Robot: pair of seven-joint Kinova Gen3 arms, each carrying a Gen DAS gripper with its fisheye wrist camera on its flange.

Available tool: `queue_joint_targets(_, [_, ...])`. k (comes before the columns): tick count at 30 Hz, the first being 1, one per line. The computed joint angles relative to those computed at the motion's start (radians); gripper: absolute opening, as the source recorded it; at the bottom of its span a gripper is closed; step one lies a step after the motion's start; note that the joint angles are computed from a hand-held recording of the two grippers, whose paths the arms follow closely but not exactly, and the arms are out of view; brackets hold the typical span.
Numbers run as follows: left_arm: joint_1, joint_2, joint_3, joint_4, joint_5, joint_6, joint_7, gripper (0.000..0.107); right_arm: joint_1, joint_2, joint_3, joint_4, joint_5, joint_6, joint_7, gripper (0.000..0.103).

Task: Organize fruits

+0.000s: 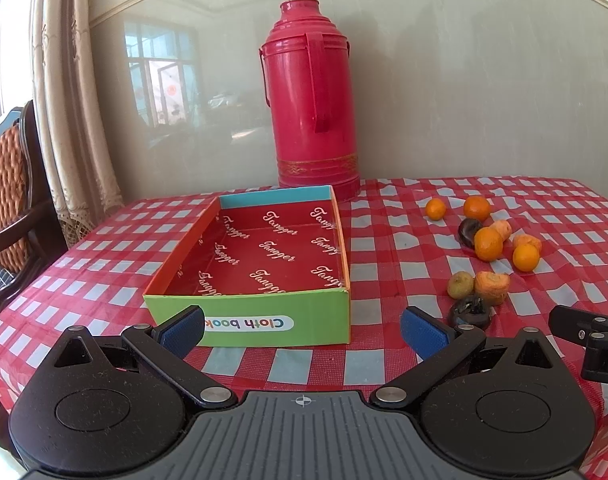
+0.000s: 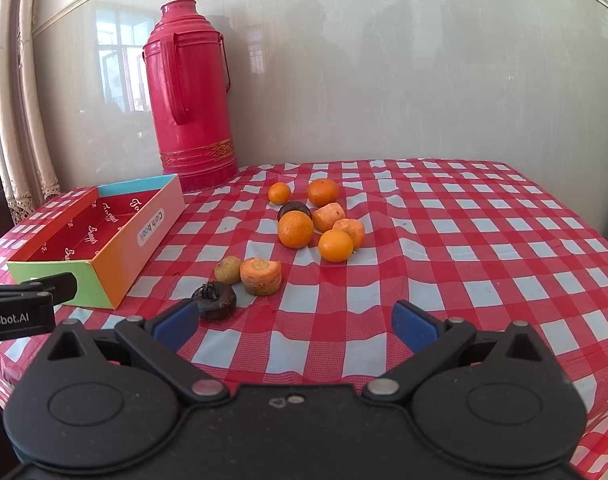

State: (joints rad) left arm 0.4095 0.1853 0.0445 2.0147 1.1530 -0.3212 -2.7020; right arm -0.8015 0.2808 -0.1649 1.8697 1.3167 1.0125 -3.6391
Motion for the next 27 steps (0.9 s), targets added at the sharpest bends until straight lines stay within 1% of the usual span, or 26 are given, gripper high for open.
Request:
queue_joint_targets(18, [0.002,0.001,0.001,0.000,0.001,-0.006,-0.003,0.103,0.002,-0.002,-0.001,0.004,0.002,-0.005,-0.004,0.097])
queue_joint_targets(27, [0.004,0.001,0.004,0.005,-0.017,-0.017,0.005,0.103,0.001,-0.002,-0.001,0.004,0.001,-0.003,-0.006,0.097])
